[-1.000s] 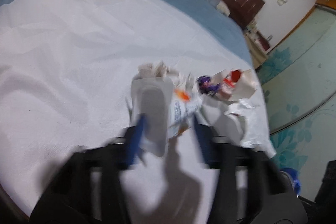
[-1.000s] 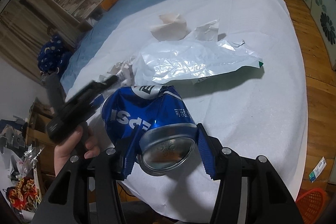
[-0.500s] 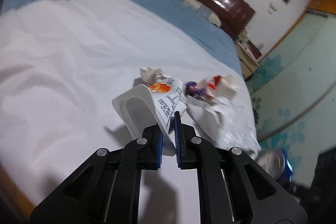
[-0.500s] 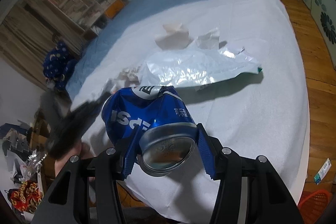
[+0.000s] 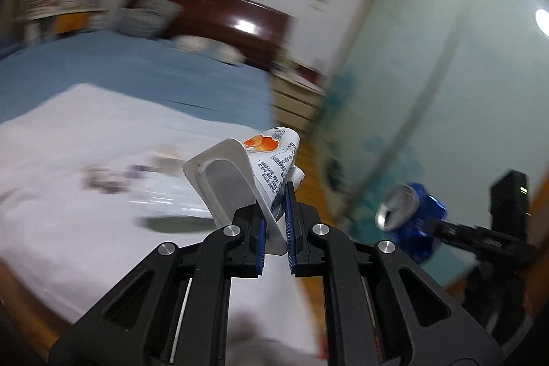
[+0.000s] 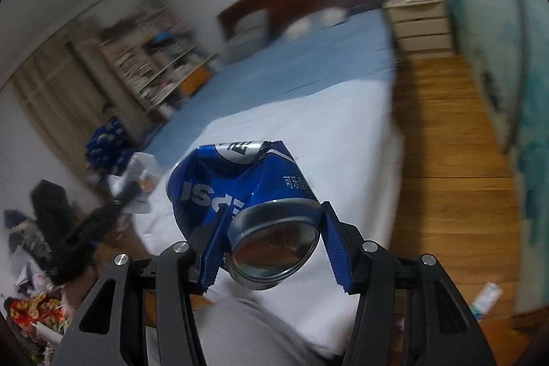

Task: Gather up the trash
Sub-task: 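Carry the can and cup to the red wastebasket and release both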

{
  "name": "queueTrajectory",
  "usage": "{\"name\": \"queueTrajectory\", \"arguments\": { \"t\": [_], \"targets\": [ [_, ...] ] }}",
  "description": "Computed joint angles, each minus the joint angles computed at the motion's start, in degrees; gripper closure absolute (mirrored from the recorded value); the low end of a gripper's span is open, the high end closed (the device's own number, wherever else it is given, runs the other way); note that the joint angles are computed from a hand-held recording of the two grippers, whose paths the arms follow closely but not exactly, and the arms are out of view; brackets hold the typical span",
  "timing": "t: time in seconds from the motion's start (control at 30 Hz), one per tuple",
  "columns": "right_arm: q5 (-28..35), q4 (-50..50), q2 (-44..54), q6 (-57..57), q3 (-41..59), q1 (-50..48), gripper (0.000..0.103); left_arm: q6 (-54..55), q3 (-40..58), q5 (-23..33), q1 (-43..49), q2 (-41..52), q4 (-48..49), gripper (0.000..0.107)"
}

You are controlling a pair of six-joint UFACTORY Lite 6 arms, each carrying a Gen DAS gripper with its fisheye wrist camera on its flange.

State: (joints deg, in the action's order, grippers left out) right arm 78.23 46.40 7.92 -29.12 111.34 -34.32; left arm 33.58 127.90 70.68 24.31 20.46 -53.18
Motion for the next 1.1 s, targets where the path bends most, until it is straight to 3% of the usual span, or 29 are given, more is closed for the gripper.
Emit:
{"name": "queueTrajectory", "arguments": {
  "t": [0.13,0.23,0.3,0.4,0.5,0.67,0.77,0.8,0.83,0.9,0.93,0.97,1.1],
  "targets": [
    [10.70,-1.48,4.46,-10.87,2.33,-23.76,0.050,-5.01,-4.23,-4.27,-21.10,-2.99,8.36,0.098],
    [12.10,-6.48,8.57,-19.41,-0.88,-36.42,0.050,-8.34,-8.94,-7.78,-35.82,-2.59,14.64,0.098],
    [9.72,-10.98,10.50,-24.11,-5.74,-42.25,0.050,-12.06,-12.04,-10.36,-45.11,-0.64,19.87,0.098],
    [0.83,-18.38,13.04,-30.07,-17.68,-48.98,0.051,-16.84,-17.50,-11.55,-56.45,3.77,25.30,0.098],
    [-8.97,-24.34,18.26,-30.75,-26.41,-52.77,0.050,-21.60,-14.04,-7.12,-64.66,14.28,31.37,0.098],
    [-18.66,-28.93,22.78,-31.60,-34.60,-54.96,0.050,-24.92,1.78,0.80,-69.74,31.60,37.73,0.098],
    [-20.23,-29.19,21.78,-30.68,-38.17,-54.28,0.048,-24.90,1.33,2.79,-71.23,34.46,39.19,0.097],
    [-22.18,-29.15,20.35,-31.18,-40.56,-53.28,0.046,-25.46,2.55,3.70,-71.43,35.33,40.07,0.097],
    [-23.51,-29.44,19.79,-31.69,-40.99,-52.66,0.033,-26.59,2.64,3.34,-71.78,35.62,41.65,0.095],
    [-26.78,-27.93,20.10,-30.82,-41.81,-49.86,0.023,-28.61,4.93,3.75,-72.19,37.21,43.02,0.079],
    [-26.81,-27.90,20.15,-30.80,-41.28,-49.63,0.023,-28.85,3.92,3.36,-71.86,36.48,42.78,0.059],
    [-26.79,-27.80,19.86,-31.13,-41.14,-49.59,0.023,-29.28,2.89,2.80,-71.72,35.50,42.73,0.051],
    [-24.56,-26.62,18.70,-30.66,-38.90,-49.47,0.023,-29.14,0.81,1.44,-70.98,33.71,41.04,0.051]
  ]
}}
